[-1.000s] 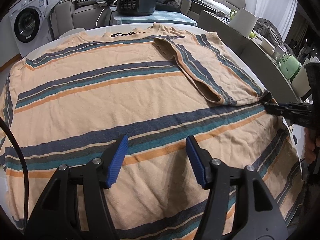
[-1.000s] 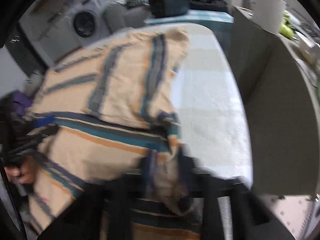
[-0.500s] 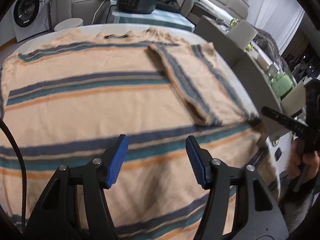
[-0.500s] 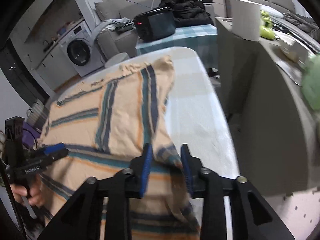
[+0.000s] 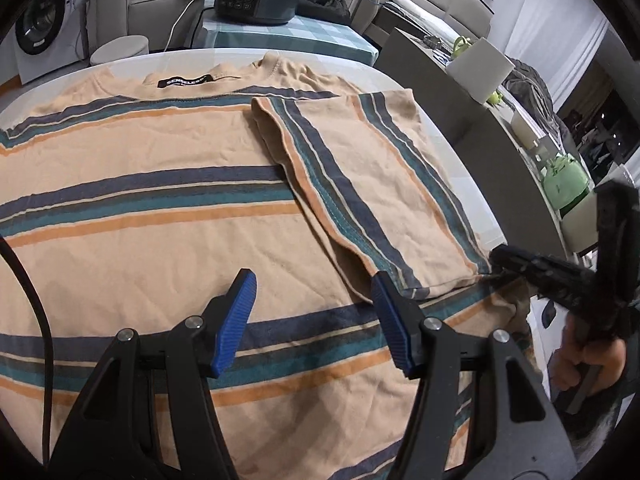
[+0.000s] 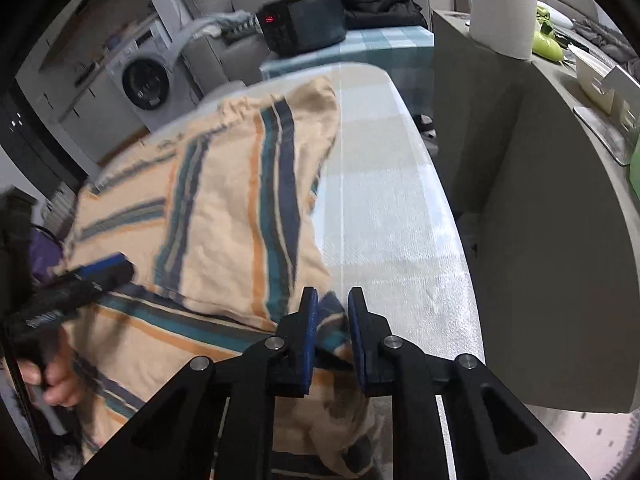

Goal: Fold small clothes

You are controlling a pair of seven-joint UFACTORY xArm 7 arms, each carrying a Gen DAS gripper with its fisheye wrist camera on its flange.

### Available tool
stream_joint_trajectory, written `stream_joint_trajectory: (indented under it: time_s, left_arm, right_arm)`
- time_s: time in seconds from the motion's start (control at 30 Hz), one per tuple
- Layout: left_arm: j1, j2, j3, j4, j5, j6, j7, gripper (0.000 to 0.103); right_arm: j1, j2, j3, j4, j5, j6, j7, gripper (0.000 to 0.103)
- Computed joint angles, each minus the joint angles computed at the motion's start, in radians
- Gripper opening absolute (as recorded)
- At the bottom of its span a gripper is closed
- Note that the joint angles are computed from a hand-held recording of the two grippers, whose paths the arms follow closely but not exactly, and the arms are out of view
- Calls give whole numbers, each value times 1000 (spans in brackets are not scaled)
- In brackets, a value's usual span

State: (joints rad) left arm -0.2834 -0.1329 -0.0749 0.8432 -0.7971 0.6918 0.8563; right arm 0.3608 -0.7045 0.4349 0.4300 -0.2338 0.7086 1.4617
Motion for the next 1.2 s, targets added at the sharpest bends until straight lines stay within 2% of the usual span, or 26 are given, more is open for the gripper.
stream_joint_trajectory:
  time_s: [0.07,0.17,0.23,0.37,0.4,0.43,0.47,0.6,0.67,0.7,0.73,0.8,0.93,1.0,1.07,1.13,1.2]
  left_arm:
    - [-2,-4,-4,-11,1,-17,10,57]
    - [-8,-16,-9,-36,25,-60,18,57]
    - [-13,-18,-16,-55,61,-101,12,57]
    - [-34,-26,-9,-78,47,-149,59,57]
    - [-38,-28,-6,-82,44,-155,68,57]
    - [-42,-28,-3,-85,36,-162,82,57]
    - [-45,-29,0,-87,31,-164,91,57]
    - [-51,-28,8,-88,4,-162,132,59]
    - [-52,-28,8,-89,-1,-162,147,62]
    - [-52,-30,7,-91,1,-164,151,62]
    - [-52,-30,6,-92,2,-165,154,62]
    - [-50,-24,10,-83,-1,-153,152,62]
    - [-18,5,35,-26,-37,-33,118,62]
    - [5,19,36,-5,-57,-1,96,62]
    - [24,24,33,3,-75,-8,83,62]
    - [40,28,33,9,-94,-18,76,62]
    - [55,37,36,21,-113,-11,75,62]
  right_arm:
    - [-6,0,-7,-3,-5,-27,-2,19]
    - [-30,47,-15,20,-23,-53,-28,26]
    - [-56,67,-25,11,-42,-121,-30,27]
    - [-114,157,-59,20,-63,-235,-58,27]
    - [-113,179,-77,21,-55,-260,-78,25]
    - [-122,193,-79,22,-55,-278,-83,14]
    - [-130,200,-77,25,-58,-283,-85,7]
    - [-172,179,-37,21,-83,-240,-23,7]
    - [-172,173,-43,7,-82,-257,-6,7]
    - [-158,185,-56,13,-70,-253,-21,8]
    - [-152,187,-60,18,-64,-246,-25,13]
    - [-144,166,-49,27,-63,-218,-15,15]
    - [-143,150,12,71,-113,-193,16,15]
    - [-128,209,24,124,-132,-211,-8,16]
    - [-129,275,41,174,-167,-235,-13,18]
    - [-134,347,51,220,-215,-266,-3,28]
    - [-134,426,60,280,-271,-253,16,34]
